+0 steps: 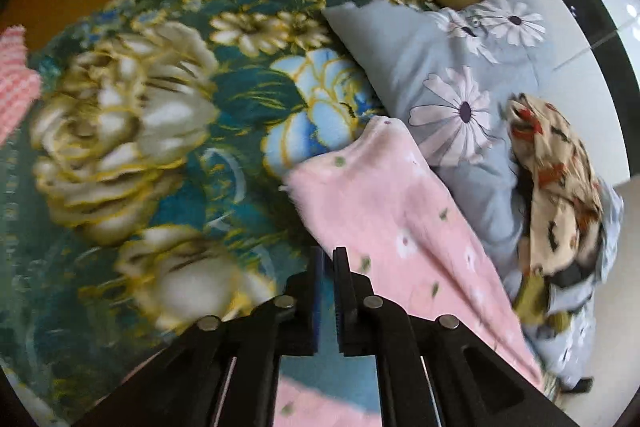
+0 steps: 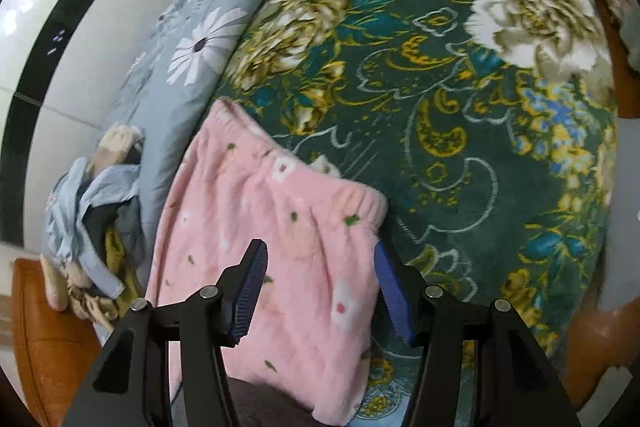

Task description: Fold clothes

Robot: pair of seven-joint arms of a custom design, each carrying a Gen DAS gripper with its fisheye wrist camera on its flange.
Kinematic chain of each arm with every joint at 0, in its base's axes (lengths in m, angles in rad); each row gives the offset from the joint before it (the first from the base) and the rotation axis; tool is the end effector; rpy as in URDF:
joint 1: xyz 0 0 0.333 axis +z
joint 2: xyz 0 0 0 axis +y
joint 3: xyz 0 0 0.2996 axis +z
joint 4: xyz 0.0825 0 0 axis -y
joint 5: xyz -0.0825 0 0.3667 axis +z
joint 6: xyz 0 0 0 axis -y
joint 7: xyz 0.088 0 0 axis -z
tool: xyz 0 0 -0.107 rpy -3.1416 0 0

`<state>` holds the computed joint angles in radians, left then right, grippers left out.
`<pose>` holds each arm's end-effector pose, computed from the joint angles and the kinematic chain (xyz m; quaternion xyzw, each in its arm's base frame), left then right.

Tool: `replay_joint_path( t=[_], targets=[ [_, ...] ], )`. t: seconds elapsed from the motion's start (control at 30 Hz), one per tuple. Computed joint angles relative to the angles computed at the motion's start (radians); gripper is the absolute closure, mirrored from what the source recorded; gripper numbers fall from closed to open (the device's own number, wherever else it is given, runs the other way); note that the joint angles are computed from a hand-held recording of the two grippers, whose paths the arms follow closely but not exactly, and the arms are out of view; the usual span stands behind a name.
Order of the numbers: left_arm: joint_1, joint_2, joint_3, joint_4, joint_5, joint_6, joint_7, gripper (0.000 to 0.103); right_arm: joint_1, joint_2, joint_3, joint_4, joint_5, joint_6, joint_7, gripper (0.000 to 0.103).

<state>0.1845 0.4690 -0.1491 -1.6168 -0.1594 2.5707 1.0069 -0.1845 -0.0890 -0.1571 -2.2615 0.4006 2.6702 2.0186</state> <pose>0.6948 0.0430 0.4031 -0.8854 0.3879 -0.2524 0.0428 0.4967 -0.1902 0.4445 -0.2218 0.9351 -0.0578 0.2704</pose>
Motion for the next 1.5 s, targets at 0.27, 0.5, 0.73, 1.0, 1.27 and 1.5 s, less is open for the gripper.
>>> replay_joint_path(
  t=[0.27,0.5,0.73,1.0,1.27,1.5],
  targets=[
    [0.000,-0.389,0.028,-0.585,-0.130,0.128,-0.014,0.071,0.013,-0.095,-0.026,-0.155,0.148,0.063,-0.172,0.046],
    [-0.079,-0.517,0.082,-0.818,-0.216,0.199,-0.063,0.064,0.014,-0.175,-0.063,-0.277,0.274,0.107,-0.265,0.043],
    [-0.120,-0.474,0.081,-0.806,-0.284,0.207,-0.042,0.062,0.096,-0.159,-0.102,-0.296,0.550,0.145,-0.449,0.037],
    [-0.114,-0.470,0.078,-0.822,-0.202,0.245,-0.126,0.090,0.119,-0.037,-0.071,-0.207,0.967,0.075,-0.689,0.038],
    [-0.118,-0.450,0.072,-0.766,-0.305,0.349,-0.143,0.099,0.071,0.044,0.000,-0.072,0.772,0.049,-0.501,0.100],
    [-0.098,-0.369,0.046,-0.512,-0.256,0.397,-0.126,0.099,0.065,0.089,0.020,0.171,0.737,0.073,-0.536,0.100]
  ],
)
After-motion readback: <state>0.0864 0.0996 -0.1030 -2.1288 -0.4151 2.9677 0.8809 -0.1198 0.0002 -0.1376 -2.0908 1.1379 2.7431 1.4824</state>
